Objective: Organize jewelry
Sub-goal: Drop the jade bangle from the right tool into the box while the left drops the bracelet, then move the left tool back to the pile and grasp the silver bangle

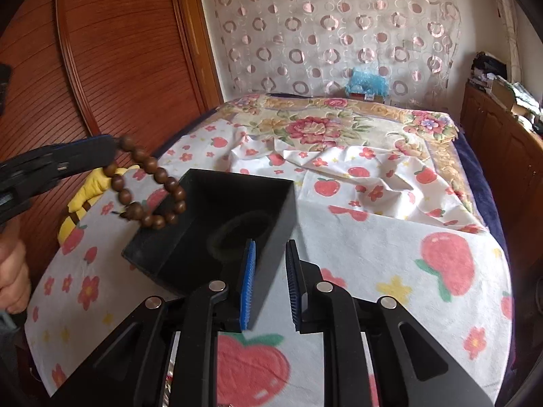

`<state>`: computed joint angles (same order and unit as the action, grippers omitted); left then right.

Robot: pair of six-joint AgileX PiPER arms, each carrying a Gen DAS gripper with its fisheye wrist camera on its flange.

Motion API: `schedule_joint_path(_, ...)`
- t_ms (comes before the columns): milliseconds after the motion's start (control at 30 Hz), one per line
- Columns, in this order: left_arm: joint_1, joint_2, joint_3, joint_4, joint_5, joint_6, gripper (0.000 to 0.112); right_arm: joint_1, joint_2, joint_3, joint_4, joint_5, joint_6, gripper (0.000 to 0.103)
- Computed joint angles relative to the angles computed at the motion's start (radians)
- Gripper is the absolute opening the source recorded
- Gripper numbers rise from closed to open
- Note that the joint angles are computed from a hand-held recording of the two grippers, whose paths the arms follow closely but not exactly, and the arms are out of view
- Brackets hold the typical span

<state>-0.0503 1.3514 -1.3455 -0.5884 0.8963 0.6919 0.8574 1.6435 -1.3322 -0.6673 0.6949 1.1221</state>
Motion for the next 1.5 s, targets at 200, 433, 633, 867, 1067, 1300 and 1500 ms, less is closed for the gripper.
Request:
schedule_joint_path(200, -0.036, 0.028, 0.016, 0.04, -0.031, -0.046, 0.014, 0.064, -0.095, 0.12, -0.118, 0.016, 0.139, 0.02)
schedule_joint_path(433, -0.007, -0.069, 0.112, 0.004, -0.013, 0.012, 0.026, 0.209, -0.172, 0.226, -0.26, 0.09, 0.346, 0.02)
schedule_joint_path(633, 0.087, -0.2, 0.244, -0.066, 0.048, 0.123, 0.027, 0.374, -0.187, 0.274, -0.338, 0.19, 0.51, 0.02)
schedule_joint_path(867, 0.198, -0.326, 0.371, -0.152, 0.16, 0.238, 0.028, 0.531, -0.147, 0.274, -0.363, 0.317, 0.635, 0.029)
schedule_joint_path(1067, 0.26, -0.395, 0.459, -0.2, 0.237, 0.309, 0.028, 0.63, -0.111, 0.267, -0.351, 0.402, 0.708, 0.035)
schedule_joint_path(1300, 0.177, -0.391, 0.533, -0.156, 0.2, 0.285, 0.019, 0.672, -0.103, 0.302, -0.309, 0.409, 0.767, 0.035)
schedule_joint_path(1500, 0.082, -0.36, 0.56, -0.097, 0.129, 0.227, 0.016, 0.689, -0.07, 0.281, -0.295, 0.426, 0.758, 0.035)
